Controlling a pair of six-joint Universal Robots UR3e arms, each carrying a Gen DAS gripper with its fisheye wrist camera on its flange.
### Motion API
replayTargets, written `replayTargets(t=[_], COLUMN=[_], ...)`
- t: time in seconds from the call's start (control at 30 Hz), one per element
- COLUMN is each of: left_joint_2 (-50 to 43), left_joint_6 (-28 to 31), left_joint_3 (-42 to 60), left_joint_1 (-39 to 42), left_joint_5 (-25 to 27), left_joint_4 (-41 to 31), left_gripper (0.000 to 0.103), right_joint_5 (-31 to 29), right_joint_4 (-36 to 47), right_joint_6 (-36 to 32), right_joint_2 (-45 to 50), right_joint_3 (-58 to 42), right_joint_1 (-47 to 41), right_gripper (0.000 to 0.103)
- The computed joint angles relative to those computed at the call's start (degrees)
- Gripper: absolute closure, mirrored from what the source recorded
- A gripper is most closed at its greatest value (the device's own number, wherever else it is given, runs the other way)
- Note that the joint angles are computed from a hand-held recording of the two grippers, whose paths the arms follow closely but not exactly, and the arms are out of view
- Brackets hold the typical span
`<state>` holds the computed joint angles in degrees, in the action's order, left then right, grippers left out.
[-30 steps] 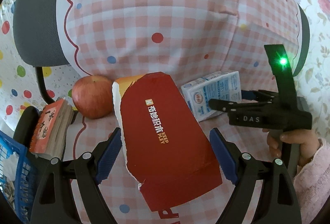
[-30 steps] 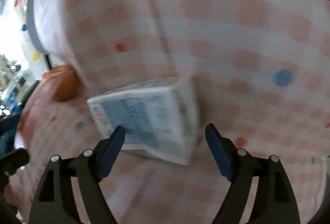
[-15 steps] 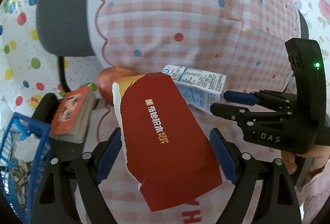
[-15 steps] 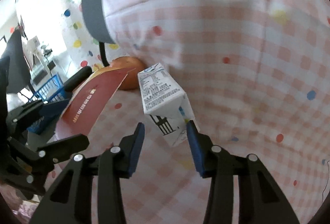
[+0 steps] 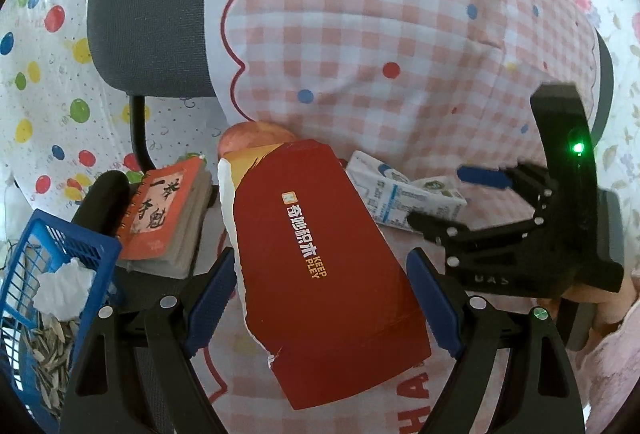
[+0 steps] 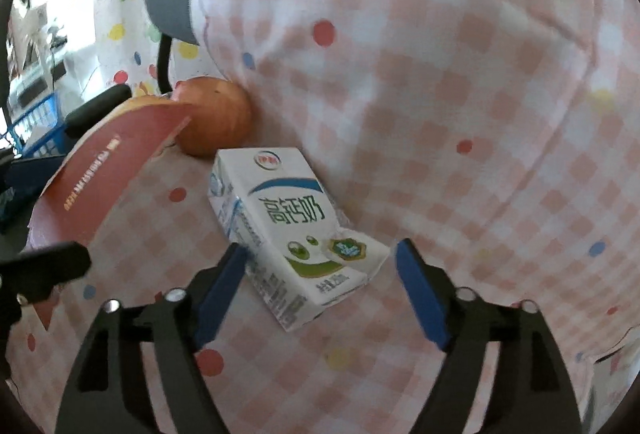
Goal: Collect trash
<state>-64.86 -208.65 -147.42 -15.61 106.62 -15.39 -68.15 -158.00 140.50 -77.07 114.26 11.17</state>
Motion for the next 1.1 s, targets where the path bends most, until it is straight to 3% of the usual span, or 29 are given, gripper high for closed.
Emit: replayTargets(t=[0.2,0.3,0.37,0.5,0.7,0.77,0.87,0.97,1.1], left_joint_2=[2.0,4.2,6.1,7.8,5.5,4.3,3.7,4.3,1.5], left_joint_6=[1.0,1.0,0.7,1.3,2.2,2.4,1.7,-0.1,-5.8], left_joint_3=[-1.3,-1.2,-0.8,-0.9,-1.0,-0.8,-0.4,0.0,3.3], left_joint_1=[2.9,2.9,3.0,4.0,4.5,4.4,3.2,0.6,-9.4], left_joint_5=[-1.6,-0.8,-0.7,-1.3,-2.6,-2.7,-1.8,-0.1,6.5], left_joint_4=[-0.4,-2.5,-5.0,-6.6,-4.5,-3.5,-3.4,-4.5,-6.2], left_gripper=[0.019,0.019,0.019,0.019,0.019,0.019,0.019,0.019,0.019], right_joint_5=[5.4,11.4,11.3,7.0,8.9,10.9,14.5,15.9,13.8], right_joint_4=[9.2,19.7,20.2,11.9,20.3,23.0,24.6,16.8,14.1], right_joint_6=[0.6,-4.7,-6.5,-1.1,3.5,3.2,0.4,0.2,2.2], right_joint_2=[1.1,-3.2,-4.3,-2.2,8.6,9.8,6.1,-3.2,-17.3], right_joint_3=[-2.7,-2.4,-1.8,-1.6,-14.7,-16.3,-12.6,-1.7,8.6], right_joint_1=[-3.3,-5.6,-4.8,-1.9,-2.0,-2.9,-5.6,-8.5,-11.0], right_gripper=[0.021,0.027,0.027,0.017,0.014,0.020,0.025,0.027,0.027])
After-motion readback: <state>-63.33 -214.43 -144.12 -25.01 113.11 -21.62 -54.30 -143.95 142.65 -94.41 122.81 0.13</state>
